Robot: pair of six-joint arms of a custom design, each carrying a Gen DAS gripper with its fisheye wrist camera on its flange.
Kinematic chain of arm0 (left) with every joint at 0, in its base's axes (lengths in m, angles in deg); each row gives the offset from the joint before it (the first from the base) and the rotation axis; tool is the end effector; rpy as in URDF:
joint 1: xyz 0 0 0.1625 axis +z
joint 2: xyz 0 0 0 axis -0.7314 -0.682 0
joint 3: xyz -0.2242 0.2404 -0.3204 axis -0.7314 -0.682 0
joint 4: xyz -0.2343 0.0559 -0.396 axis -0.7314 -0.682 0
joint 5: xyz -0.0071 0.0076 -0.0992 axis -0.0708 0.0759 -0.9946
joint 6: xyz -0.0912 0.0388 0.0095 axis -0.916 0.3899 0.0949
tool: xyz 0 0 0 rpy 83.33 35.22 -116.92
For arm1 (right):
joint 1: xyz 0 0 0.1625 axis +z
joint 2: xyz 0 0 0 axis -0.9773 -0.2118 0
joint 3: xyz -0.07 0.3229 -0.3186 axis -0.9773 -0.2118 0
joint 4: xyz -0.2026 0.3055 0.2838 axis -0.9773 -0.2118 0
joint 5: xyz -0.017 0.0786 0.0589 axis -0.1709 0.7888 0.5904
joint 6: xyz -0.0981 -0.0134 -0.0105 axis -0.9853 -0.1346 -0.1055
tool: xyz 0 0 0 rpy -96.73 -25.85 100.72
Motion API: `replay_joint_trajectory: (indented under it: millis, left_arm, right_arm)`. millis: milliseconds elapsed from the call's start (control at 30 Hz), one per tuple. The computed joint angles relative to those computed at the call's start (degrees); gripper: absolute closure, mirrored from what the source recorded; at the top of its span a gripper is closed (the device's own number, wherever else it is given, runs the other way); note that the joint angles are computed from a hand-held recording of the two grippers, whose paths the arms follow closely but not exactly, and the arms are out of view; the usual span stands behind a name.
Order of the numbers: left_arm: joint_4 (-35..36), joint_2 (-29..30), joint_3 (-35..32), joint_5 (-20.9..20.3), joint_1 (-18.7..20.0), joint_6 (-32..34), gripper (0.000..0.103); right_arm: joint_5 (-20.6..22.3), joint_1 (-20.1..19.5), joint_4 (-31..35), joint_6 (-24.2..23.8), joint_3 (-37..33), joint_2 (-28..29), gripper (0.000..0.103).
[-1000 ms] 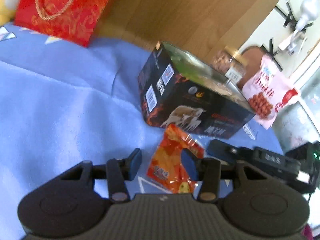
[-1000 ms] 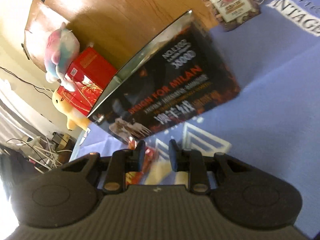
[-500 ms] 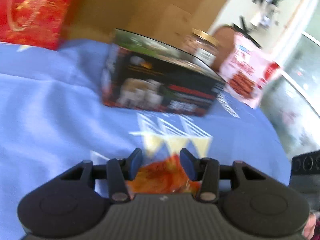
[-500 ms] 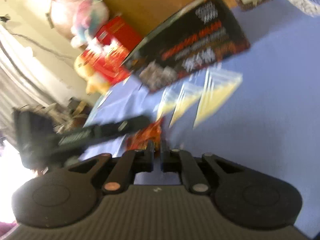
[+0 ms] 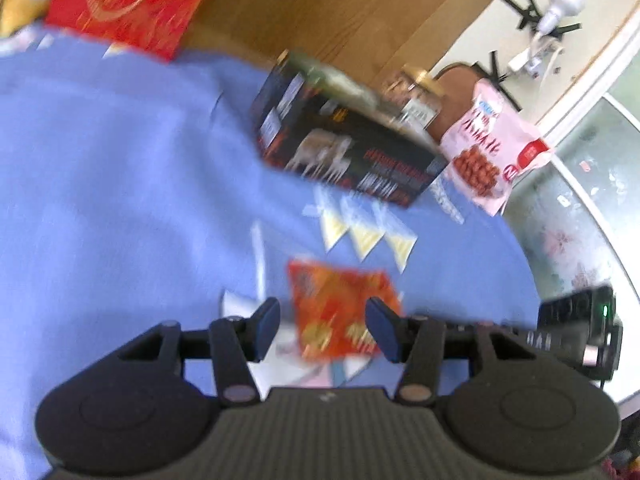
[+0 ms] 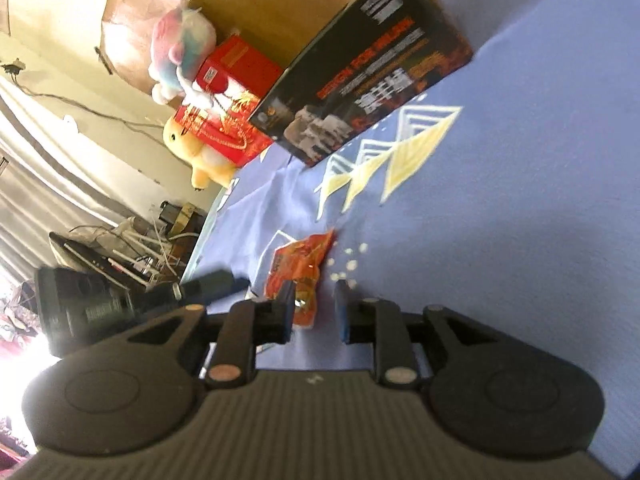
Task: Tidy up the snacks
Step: 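Grasp the orange-red packet with the left tool, then carry the orange-red packet into the black tin box and release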
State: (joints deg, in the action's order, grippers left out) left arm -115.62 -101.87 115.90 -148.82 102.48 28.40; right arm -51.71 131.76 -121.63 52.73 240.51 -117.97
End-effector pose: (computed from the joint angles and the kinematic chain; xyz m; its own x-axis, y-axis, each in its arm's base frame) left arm -0.1457 -0.4695 0.0532 -0.8796 0.4657 -0.0975 0.4714 0.8255 -0.3104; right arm -0.0348 -0.3613 0.1510 -0.9919 -0.0609 -0.1118 0.0358 0.7094 -0.7039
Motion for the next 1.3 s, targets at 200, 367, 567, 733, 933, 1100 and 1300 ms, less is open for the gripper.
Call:
replay_joint_trajectory:
  millis: [200,367,567,733,933,1100,1300]
  left_arm:
    - [-4.1,1.1,0.4,-3.2,2.0,-1.9,0.053]
    - [-1.7,2.8,-2.0,-8.1,3.3,-2.8,0.053]
    - [-1.5,7.3,-5.8,-9.3,1.6,-4.6,0.062]
    - [-0.8,9.1,-11.1,-11.2,-0.1,-3.4,0.062]
    - [-0.8,13.3,-19.8,-5.2,-4.5,2.5,0.062]
    - [0.0,18.5,-26.3,2.9,-6.2,5.3,0.06]
    - [0.0,21.7,-28.7,9.7,-7.1,6.6,0.06]
  right_arm:
    - [-1.2,2.7,-1.2,4.4,-2.0,3.2,0.09]
    - [13.1,-8.7,11.7,7.1,-0.3,-2.7,0.093]
    - [20.7,-14.6,21.3,4.5,0.8,-8.8,0.093]
    - [21.3,-11.1,16.9,8.1,-1.1,-13.0,0.093]
    - [9.2,0.6,1.9,14.3,-8.4,-11.2,0.093]
    - [-14.5,13.1,-10.1,6.0,-16.1,-1.9,0.09]
    - [-30.3,18.1,-35.7,-14.3,-19.8,12.5,0.06]
